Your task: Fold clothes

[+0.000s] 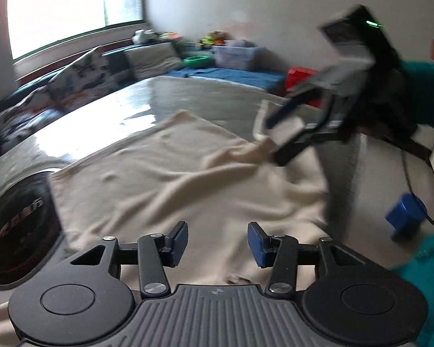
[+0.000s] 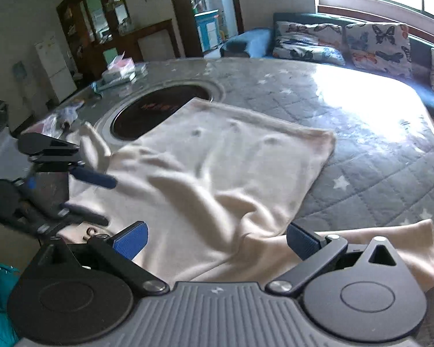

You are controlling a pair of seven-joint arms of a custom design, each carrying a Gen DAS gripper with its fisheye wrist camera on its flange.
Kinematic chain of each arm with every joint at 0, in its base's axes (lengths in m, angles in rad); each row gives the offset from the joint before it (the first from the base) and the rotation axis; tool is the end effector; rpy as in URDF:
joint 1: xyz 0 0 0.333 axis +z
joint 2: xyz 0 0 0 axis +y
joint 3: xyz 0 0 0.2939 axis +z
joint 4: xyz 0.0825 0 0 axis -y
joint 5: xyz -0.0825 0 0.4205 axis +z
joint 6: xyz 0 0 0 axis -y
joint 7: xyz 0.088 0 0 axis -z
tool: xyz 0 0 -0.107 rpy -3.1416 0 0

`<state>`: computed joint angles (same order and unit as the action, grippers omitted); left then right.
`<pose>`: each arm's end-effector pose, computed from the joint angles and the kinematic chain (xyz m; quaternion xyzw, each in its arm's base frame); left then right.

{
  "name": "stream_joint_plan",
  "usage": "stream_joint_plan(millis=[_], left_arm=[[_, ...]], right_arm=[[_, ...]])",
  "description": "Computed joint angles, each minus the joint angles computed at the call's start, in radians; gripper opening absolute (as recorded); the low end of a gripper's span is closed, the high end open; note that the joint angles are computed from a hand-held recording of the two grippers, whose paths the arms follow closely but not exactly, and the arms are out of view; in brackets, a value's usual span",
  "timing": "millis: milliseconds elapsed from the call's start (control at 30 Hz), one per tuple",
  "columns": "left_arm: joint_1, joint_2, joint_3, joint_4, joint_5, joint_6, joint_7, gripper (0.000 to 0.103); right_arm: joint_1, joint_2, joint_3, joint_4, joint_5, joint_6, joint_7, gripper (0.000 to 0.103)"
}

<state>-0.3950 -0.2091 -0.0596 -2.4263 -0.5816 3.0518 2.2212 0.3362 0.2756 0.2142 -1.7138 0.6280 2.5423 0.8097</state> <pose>0.4999 -0.1972 0.4337 -0.4444 0.7955 -0.3505 0.2165 0.6124 0.3525 0.4544 -0.8716 0.3236 -0.0348 0.3666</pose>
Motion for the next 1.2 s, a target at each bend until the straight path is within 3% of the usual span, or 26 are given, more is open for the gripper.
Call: stream_joint_plan(millis=[67, 200, 267, 333, 433, 500, 567, 733, 867, 933, 1067, 1200], left_arm=[[-0.018, 0.001, 0.000, -0.007, -0.004, 0.002, 0.024, 0.048], [-0.108, 0.004, 0.061, -0.002, -0.178, -0.021, 0.201, 0.048], [-0.101, 0.006, 0.043, -0.004, -0.201, -0.029, 0.247, 0.049], [-0.077, 0.010, 0.012, -0.010, -0.186, -0.018, 0.248, 0.039], [-0.089, 0.014, 0.026, 0.004, -0.288, -0.047, 0.327, 0.022], [-0.068, 0.016, 0.002, 0.004, -0.299, -0.036, 0.336, 0.007], [-0.055, 0.009, -0.014, -0.001, -0.300, -0.024, 0.331, 0.005], [-0.126, -0.062, 0.033, -0.029, -0.437, -0.010, 0.493, 0.004], [-0.038, -0.053, -0.033, -0.050, -0.256, -0.047, 0.336, 0.004], [-0.038, -0.043, -0.018, -0.040, -0.238, -0.072, 0.301, 0.006], [-0.077, -0.052, 0.031, -0.015, -0.339, -0.113, 0.412, 0.013], [-0.074, -0.023, 0.028, 0.040, -0.456, -0.102, 0.493, 0.020]], right_arm=[[0.008, 0.001, 0.002, -0.010, -0.015, 0.005, -0.004, 0.103], [0.016, -0.021, 0.001, -0.047, -0.035, 0.011, -0.005, 0.103], [0.020, -0.035, -0.002, -0.067, -0.042, 0.009, 0.006, 0.103], [0.024, -0.045, -0.006, -0.084, -0.050, 0.019, 0.011, 0.103], [0.021, -0.061, -0.006, -0.107, -0.027, 0.035, 0.009, 0.103], [0.020, -0.068, -0.008, -0.117, -0.015, 0.046, 0.013, 0.103], [0.021, -0.075, -0.011, -0.128, -0.009, 0.059, 0.018, 0.103], [0.021, -0.090, -0.022, -0.157, -0.005, 0.101, 0.051, 0.103], [0.019, -0.085, -0.032, -0.166, -0.028, 0.129, 0.108, 0.103], [0.017, -0.083, -0.033, -0.170, -0.037, 0.150, 0.131, 0.103], [0.008, -0.083, -0.033, -0.182, -0.045, 0.196, 0.169, 0.103], [0.012, -0.080, -0.047, -0.195, -0.106, 0.259, 0.244, 0.103]])
